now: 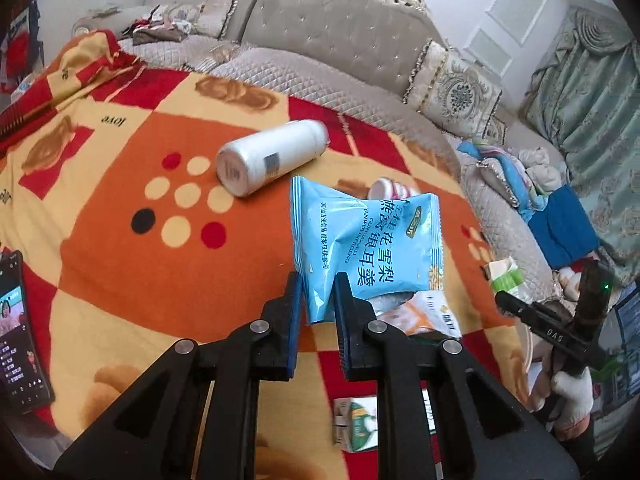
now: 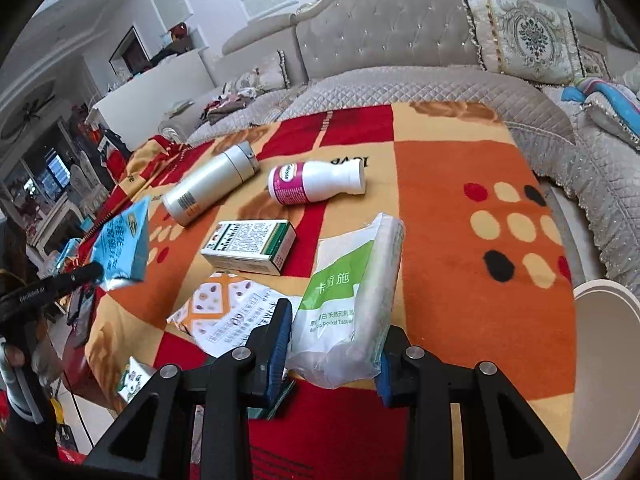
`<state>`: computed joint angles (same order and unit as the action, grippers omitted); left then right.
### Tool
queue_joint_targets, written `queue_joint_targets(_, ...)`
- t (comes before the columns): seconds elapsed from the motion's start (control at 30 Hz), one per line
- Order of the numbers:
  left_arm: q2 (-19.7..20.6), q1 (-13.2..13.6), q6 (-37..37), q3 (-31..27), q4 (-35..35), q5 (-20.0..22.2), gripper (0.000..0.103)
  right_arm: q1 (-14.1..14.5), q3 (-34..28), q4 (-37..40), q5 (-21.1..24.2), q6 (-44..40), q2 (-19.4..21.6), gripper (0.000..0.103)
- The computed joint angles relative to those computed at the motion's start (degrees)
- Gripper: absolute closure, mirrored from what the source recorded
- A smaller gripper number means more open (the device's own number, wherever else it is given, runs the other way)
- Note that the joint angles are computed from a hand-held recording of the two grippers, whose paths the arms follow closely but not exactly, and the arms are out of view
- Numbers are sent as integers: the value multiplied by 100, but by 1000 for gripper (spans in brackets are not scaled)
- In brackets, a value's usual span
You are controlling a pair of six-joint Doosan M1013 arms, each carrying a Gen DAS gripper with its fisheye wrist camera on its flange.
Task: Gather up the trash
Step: 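Carry the snack bag and tissue pack over the beige bin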
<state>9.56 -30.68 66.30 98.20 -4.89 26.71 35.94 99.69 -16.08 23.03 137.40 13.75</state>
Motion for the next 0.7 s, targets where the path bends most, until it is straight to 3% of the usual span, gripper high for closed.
queue_joint_targets(0.27, 95, -370, 47, -224, 34, 23, 90, -14, 245, -318, -124, 321, -225, 68)
queue_joint_targets(0.7, 638, -984, 733, -957, -565, 277, 90, -238, 935, -1175, -42, 1387, -801, 68)
